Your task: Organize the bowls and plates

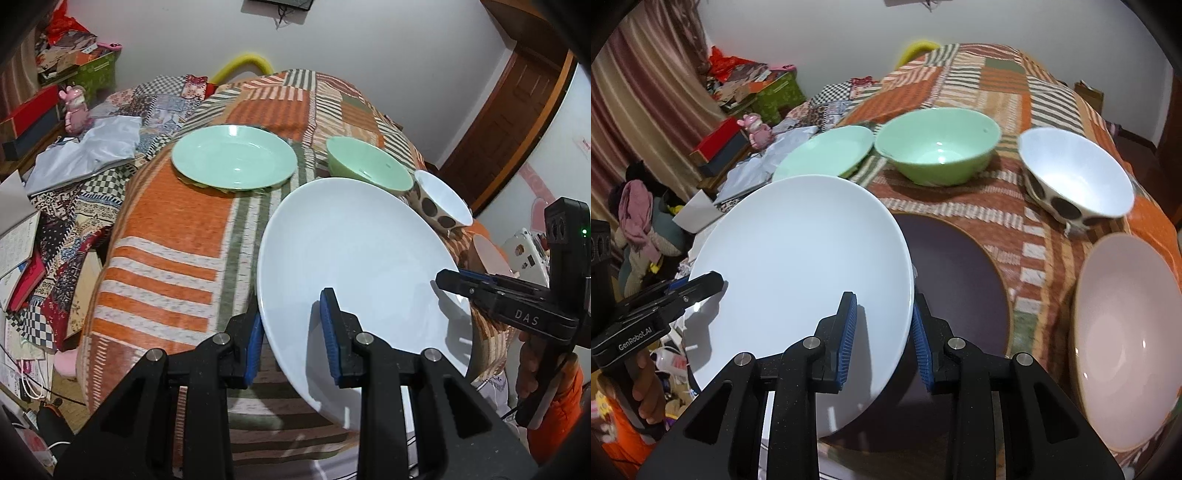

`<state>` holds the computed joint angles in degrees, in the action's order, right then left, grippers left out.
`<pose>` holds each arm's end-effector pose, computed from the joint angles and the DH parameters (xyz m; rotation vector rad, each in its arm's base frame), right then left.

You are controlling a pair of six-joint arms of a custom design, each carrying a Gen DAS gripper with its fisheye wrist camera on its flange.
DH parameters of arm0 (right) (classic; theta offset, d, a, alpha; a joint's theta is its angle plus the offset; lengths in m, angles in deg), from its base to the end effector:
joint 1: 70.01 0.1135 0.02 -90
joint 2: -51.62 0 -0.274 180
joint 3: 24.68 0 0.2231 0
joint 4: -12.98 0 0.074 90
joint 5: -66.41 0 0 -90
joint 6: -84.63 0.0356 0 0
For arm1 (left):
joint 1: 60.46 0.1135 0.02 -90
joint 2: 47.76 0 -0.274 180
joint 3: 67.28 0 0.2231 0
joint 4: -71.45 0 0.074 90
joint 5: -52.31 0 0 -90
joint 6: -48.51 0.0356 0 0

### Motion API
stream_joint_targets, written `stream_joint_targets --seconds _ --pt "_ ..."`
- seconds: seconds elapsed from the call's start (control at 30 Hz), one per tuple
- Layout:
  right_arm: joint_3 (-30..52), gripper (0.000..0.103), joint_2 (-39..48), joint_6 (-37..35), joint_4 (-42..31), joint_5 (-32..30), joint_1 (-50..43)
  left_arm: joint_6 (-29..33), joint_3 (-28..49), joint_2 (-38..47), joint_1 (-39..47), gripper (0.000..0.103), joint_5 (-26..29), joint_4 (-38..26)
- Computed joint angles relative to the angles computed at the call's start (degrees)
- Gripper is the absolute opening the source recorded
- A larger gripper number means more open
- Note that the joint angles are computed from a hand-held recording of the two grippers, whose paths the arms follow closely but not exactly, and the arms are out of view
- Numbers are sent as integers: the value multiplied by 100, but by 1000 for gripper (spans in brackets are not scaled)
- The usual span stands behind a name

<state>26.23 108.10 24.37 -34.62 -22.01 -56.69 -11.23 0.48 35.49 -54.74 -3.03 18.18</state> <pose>0.1524 0.0351 0.2326 0.3713 2.4926 0.2756 0.2410 0.0038 0.2298 0.6862 2.4546 -0.6078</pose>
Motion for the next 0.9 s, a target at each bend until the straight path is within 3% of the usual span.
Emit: stream_joint_targets --seconds 0.9 --pt "-401 27 -618 482 -435 545 -96 -583 -27 638 -1128 28 -449 543"
